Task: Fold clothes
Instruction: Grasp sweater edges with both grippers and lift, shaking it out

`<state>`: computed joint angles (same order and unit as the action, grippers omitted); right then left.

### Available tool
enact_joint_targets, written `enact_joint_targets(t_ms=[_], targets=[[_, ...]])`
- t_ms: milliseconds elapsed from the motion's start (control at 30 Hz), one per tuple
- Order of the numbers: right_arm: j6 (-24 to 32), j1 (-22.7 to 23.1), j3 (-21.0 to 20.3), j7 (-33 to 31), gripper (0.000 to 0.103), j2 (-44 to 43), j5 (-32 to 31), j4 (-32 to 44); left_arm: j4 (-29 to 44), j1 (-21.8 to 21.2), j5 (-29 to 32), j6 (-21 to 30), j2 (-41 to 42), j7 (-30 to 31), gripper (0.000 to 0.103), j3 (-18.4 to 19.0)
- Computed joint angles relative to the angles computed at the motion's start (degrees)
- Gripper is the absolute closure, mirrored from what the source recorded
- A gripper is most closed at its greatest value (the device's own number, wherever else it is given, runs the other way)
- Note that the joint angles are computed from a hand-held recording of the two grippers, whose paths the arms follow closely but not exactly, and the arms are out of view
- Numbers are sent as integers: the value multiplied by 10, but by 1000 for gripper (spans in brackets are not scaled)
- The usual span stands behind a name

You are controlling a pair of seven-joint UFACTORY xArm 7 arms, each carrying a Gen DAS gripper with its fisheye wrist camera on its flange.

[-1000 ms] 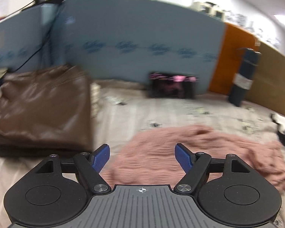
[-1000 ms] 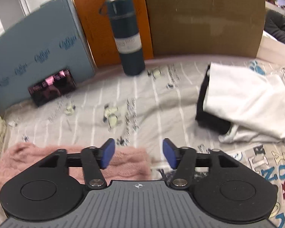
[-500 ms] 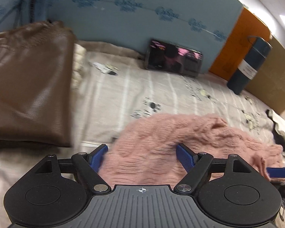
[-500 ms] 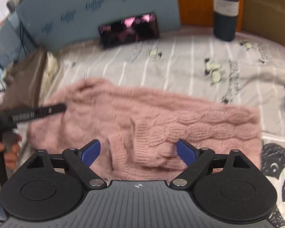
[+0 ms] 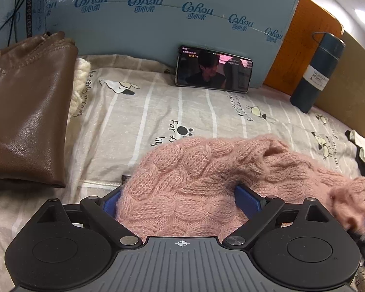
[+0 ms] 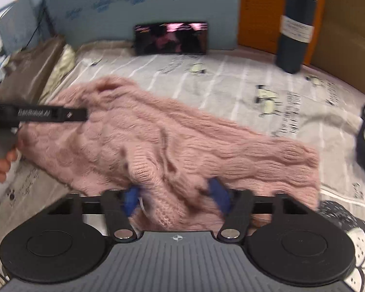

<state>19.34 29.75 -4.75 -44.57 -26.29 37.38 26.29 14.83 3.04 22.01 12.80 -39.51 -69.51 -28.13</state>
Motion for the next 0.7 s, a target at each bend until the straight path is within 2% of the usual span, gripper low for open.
enact_joint_targets(t_ms=[33,100,133,200,267,300,333,367,533,700], targets=[[5,-1,-8,2,70,-4,8,2,4,7,3,6,-1,-9,9,-14],[10,-7,-18,9,74,-14,24,4,13,19,15,18,-3,-27,13,-42],[11,-10,-22,12,77,-20,31,4,17,22,22,19,-3,-34,19,-51],[-11,-18,-19,23,81,-38,37,-4,26,22,37,21,-2,-40,33,-64],[-68,-36,0,53,84,-48,23,-15,35,21,54,27,-2,-39,56,-73],[-87,-35,-9,62,84,-52,22,-15,39,19,62,30,-2,-37,61,-76],[-104,-33,-19,70,85,-54,24,-13,42,18,70,32,-3,-36,73,-79],[-119,-30,-30,76,85,-55,23,-10,43,19,76,34,-9,-39,81,-80],[-194,6,-99,85,86,-57,13,20,42,32,99,45,-64,-52,85,-82],[-267,113,-211,99,88,-55,12,58,46,72,127,77,-134,-49,85,-92]])
